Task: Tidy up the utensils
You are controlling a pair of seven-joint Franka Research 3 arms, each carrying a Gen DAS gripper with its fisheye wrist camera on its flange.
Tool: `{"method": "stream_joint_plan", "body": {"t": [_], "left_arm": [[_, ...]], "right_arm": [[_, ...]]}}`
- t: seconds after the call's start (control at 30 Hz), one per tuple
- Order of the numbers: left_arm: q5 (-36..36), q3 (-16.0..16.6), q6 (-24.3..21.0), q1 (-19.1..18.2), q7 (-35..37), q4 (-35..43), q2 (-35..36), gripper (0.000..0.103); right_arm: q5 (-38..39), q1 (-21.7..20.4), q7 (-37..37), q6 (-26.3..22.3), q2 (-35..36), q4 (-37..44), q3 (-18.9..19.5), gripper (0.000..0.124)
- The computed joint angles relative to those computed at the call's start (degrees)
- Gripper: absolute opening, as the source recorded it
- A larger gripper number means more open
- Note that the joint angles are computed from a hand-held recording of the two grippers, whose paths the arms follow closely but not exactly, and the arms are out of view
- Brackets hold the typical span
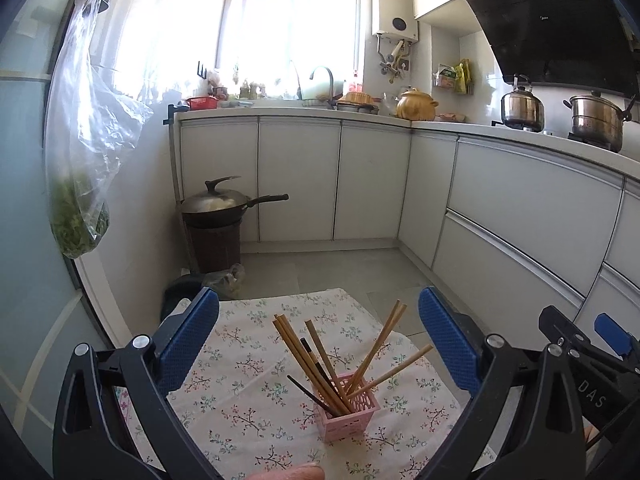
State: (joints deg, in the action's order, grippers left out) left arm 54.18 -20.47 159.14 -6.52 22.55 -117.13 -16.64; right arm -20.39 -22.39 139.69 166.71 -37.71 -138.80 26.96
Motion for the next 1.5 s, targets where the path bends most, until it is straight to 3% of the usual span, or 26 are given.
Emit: {"method": "stream_joint_plan", "body": {"t": [0.73,1.5], "left_arm": [[-0.3,0.3,0.2,-0.8,1.5,-0.1,1.0,0.096],[-0.7,0.6,-0.2,-1.1,2.3,0.0,1.4,0.096]], "right_arm": [[0.0,4.2,-0.3,-3.0,1.9,0.5,-3.9,0.096],[-0.9,5.1,0.5,-3.3,2.3,0.3,-4.5,0.096]]}}
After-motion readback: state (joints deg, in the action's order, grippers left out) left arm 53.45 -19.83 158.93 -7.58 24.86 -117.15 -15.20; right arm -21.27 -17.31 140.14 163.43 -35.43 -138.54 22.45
